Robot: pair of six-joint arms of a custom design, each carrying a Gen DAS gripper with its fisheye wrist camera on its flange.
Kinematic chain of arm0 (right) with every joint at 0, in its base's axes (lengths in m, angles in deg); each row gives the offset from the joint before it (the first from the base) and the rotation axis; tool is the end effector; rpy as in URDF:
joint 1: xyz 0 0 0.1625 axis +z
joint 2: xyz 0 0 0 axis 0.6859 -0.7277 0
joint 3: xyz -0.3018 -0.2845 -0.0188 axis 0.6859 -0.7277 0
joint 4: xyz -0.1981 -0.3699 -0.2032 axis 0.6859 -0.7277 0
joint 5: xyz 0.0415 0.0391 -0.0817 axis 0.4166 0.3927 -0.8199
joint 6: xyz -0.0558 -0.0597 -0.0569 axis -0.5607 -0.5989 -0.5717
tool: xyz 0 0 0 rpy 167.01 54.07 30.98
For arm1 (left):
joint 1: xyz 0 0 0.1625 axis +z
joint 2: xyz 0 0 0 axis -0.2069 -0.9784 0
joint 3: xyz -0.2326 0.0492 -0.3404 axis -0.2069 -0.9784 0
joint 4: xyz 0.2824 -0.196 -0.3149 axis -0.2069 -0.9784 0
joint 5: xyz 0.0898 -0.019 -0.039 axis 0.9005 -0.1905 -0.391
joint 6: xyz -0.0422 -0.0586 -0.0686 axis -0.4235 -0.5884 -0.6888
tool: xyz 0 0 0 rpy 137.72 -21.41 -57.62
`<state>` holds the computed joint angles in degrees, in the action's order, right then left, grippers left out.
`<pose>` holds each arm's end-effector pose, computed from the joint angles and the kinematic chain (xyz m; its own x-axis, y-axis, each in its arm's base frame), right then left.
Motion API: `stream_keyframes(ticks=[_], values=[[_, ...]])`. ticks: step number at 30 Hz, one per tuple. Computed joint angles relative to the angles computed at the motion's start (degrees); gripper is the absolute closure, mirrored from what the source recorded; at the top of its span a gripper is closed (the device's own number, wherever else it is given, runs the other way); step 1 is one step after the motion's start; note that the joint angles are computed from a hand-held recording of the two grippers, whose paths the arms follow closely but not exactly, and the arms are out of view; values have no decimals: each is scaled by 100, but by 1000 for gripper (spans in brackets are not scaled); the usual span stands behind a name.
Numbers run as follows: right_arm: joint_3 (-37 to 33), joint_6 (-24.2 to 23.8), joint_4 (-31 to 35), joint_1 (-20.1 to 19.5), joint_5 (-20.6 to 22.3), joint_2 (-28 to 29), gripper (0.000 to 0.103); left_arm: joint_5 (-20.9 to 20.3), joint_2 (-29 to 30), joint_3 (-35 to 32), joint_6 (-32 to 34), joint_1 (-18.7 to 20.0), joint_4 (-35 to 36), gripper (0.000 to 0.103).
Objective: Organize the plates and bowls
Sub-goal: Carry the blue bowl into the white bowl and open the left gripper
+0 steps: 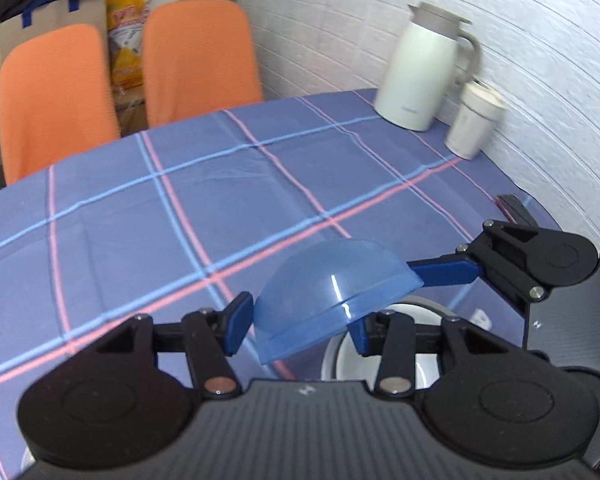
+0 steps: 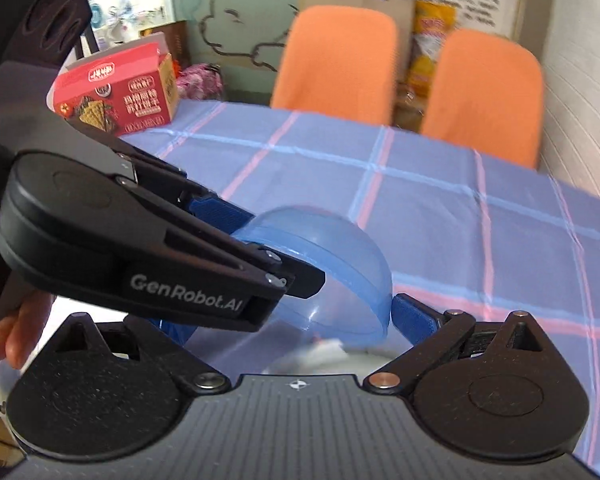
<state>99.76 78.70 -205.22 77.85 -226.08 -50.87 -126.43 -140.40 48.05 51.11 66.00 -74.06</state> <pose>0.3104 -0.4011 0.0352 -0.7313 -0.0548 0.6799 -0.4950 0.7283 -0.4738 -0.1545 -0.4756 0.1929 -0.5065 0.8239 -0.2543 0.8590 0.5077 -0.0662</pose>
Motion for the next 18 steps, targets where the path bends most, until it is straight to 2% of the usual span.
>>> stream_keyframes(ticks=[5,10,14,18], values=[[372,397,-207,190,-326,-113,13,80,-119,221,-87,-243,-46,57],[499,233,-734,158,-274,-84,13,148,-141,222,-168,-331,-137,58],[479,161,-782,127,-229,-88,13,29,-278,249,-121,-362,-23,58],[628,284,-786,213,-320,-161,13,-72,-464,450,-85,-446,141,58]])
